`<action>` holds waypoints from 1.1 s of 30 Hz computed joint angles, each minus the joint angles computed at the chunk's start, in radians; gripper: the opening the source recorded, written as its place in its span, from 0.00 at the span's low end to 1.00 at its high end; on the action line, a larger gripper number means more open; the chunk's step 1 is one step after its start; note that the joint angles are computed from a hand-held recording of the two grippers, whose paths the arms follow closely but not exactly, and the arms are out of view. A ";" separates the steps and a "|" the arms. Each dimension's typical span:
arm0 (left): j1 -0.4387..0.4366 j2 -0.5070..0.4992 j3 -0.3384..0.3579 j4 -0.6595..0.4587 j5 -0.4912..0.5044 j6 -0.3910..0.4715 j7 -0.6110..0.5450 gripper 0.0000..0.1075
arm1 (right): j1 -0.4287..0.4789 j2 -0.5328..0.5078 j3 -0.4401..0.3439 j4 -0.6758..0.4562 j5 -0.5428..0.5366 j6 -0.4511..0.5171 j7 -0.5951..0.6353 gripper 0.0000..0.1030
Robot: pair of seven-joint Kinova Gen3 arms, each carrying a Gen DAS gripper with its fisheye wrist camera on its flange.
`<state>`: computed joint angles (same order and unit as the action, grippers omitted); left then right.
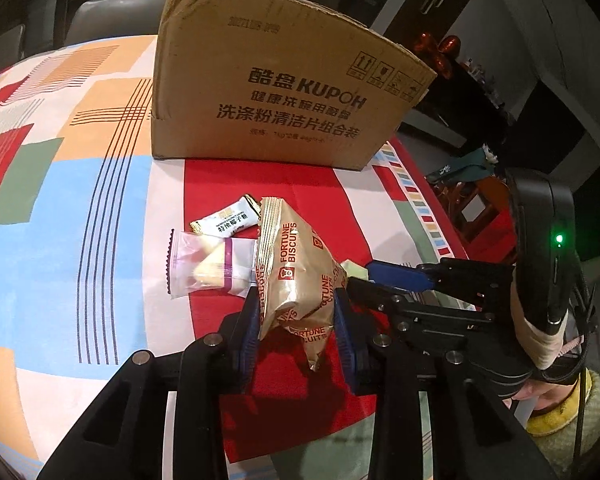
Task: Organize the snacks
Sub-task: 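Lift the biscuit packet and green candy and carry them over the box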
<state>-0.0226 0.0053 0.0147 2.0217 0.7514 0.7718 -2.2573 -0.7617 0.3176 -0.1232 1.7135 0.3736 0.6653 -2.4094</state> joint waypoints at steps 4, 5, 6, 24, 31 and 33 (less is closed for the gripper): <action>0.003 -0.003 0.001 0.000 -0.007 -0.009 0.007 0.32 | 0.000 -0.003 0.001 0.006 -0.004 -0.013 -0.003 0.20; 0.005 -0.005 0.002 0.001 -0.010 -0.014 0.010 0.32 | -0.008 -0.007 0.006 0.011 0.006 -0.016 -0.018 0.20; 0.007 -0.008 0.003 0.002 -0.014 -0.019 0.013 0.32 | -0.013 -0.011 0.009 0.014 0.014 -0.020 -0.031 0.20; 0.047 -0.102 -0.029 -0.050 0.028 -0.039 -0.028 0.32 | -0.044 -0.166 -0.031 0.044 0.322 -0.018 -0.375 0.20; 0.071 -0.133 -0.051 -0.097 0.041 -0.068 -0.060 0.32 | -0.034 -0.186 -0.063 0.009 0.446 0.014 -0.470 0.20; 0.073 -0.128 -0.057 -0.117 0.046 -0.072 -0.066 0.32 | -0.033 -0.185 -0.068 -0.010 0.476 0.031 -0.488 0.20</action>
<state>0.0500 -0.1231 -0.0425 1.9051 0.7974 0.6999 -2.3231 -0.7952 0.1328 -0.1911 1.7036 0.8500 0.6960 -2.8973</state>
